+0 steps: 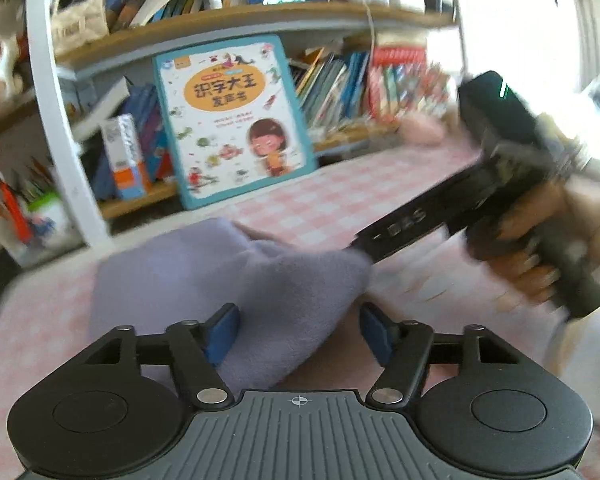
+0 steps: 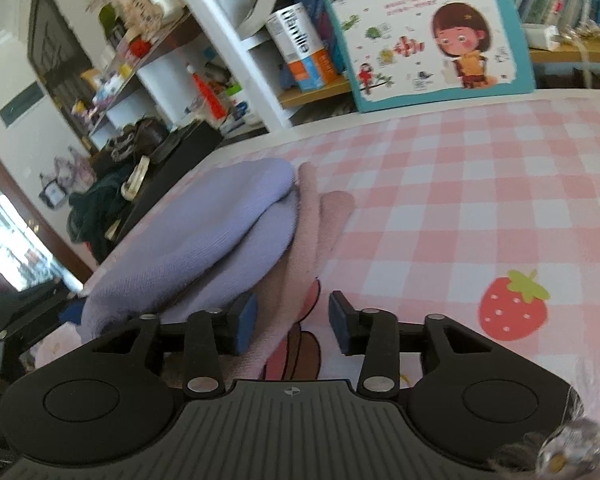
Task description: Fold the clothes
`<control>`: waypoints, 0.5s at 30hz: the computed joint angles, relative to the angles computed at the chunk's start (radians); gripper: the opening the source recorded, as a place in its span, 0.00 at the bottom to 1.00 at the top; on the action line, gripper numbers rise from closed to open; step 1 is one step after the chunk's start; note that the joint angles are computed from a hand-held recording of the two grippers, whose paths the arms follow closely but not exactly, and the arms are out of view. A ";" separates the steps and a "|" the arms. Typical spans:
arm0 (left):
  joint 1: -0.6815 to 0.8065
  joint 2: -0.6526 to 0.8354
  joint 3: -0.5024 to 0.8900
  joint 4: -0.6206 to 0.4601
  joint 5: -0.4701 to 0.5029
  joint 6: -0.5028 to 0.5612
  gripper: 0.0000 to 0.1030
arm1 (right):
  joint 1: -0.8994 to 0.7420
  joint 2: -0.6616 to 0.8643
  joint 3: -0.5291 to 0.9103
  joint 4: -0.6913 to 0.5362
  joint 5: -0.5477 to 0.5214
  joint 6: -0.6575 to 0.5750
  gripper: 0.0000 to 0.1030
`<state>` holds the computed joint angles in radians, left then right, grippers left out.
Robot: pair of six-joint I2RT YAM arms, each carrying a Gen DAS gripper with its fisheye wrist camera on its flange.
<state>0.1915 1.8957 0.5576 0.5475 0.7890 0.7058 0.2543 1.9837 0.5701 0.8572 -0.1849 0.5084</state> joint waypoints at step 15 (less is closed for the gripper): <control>0.211 0.106 0.116 0.266 0.211 -0.377 0.97 | -0.003 -0.121 -0.131 0.068 0.022 0.133 0.63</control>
